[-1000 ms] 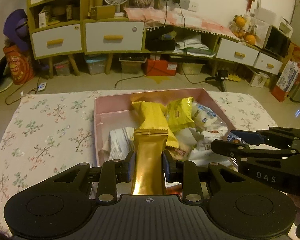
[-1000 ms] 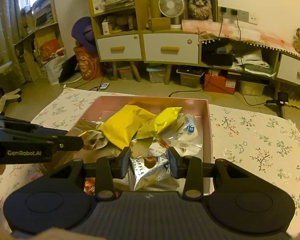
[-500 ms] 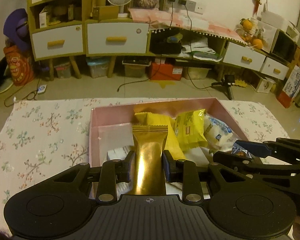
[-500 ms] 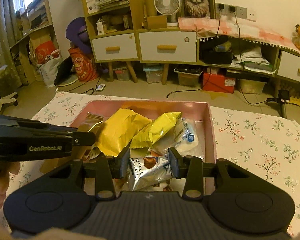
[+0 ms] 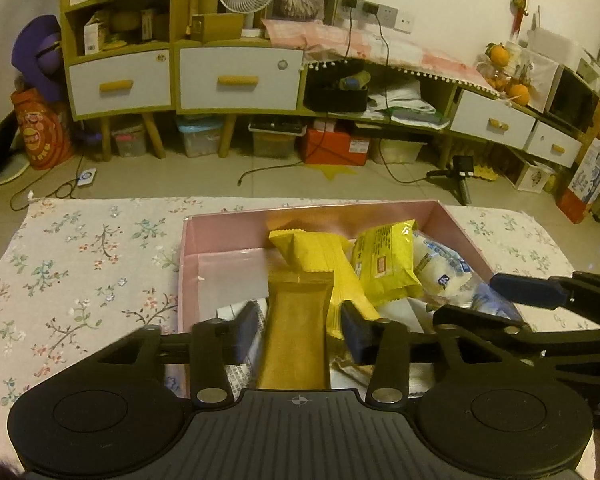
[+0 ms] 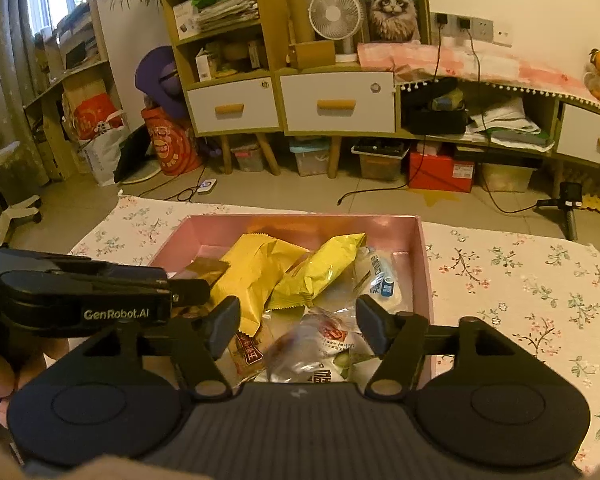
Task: Organize snacks
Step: 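Lower both packets into the pink box and open both tools, then withdraw both tools from the box toward the remaining snacks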
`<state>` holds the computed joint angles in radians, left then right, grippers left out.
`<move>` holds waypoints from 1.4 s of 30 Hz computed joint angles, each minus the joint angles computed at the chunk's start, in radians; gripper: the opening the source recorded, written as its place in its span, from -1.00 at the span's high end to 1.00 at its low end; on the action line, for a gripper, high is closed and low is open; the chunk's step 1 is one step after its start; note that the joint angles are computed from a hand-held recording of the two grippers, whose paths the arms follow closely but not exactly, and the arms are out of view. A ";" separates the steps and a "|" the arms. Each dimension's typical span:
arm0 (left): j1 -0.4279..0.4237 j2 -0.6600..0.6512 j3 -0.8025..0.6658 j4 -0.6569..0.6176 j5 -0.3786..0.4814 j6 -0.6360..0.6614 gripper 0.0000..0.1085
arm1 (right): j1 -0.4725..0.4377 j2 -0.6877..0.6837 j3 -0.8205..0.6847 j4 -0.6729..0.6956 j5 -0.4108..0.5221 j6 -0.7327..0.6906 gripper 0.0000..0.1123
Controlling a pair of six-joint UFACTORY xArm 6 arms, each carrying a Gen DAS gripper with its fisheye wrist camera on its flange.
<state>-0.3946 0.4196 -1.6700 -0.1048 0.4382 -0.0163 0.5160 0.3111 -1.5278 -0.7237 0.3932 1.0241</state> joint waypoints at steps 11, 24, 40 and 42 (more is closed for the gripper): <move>-0.003 -0.102 0.123 -0.045 -0.032 0.042 -0.30 | 0.012 -0.062 0.053 -0.047 0.033 0.040 -0.39; -0.010 -0.263 0.319 -0.038 -0.071 0.041 -0.57 | 0.044 -0.158 0.153 -0.092 0.070 0.076 -0.62; -0.030 -0.481 0.582 0.101 -0.077 -0.048 -0.79 | 0.098 -0.279 0.302 -0.086 0.120 0.137 -0.77; -0.033 -0.505 0.616 0.107 -0.089 -0.061 -0.82 | 0.100 -0.289 0.321 -0.093 0.119 0.146 -0.78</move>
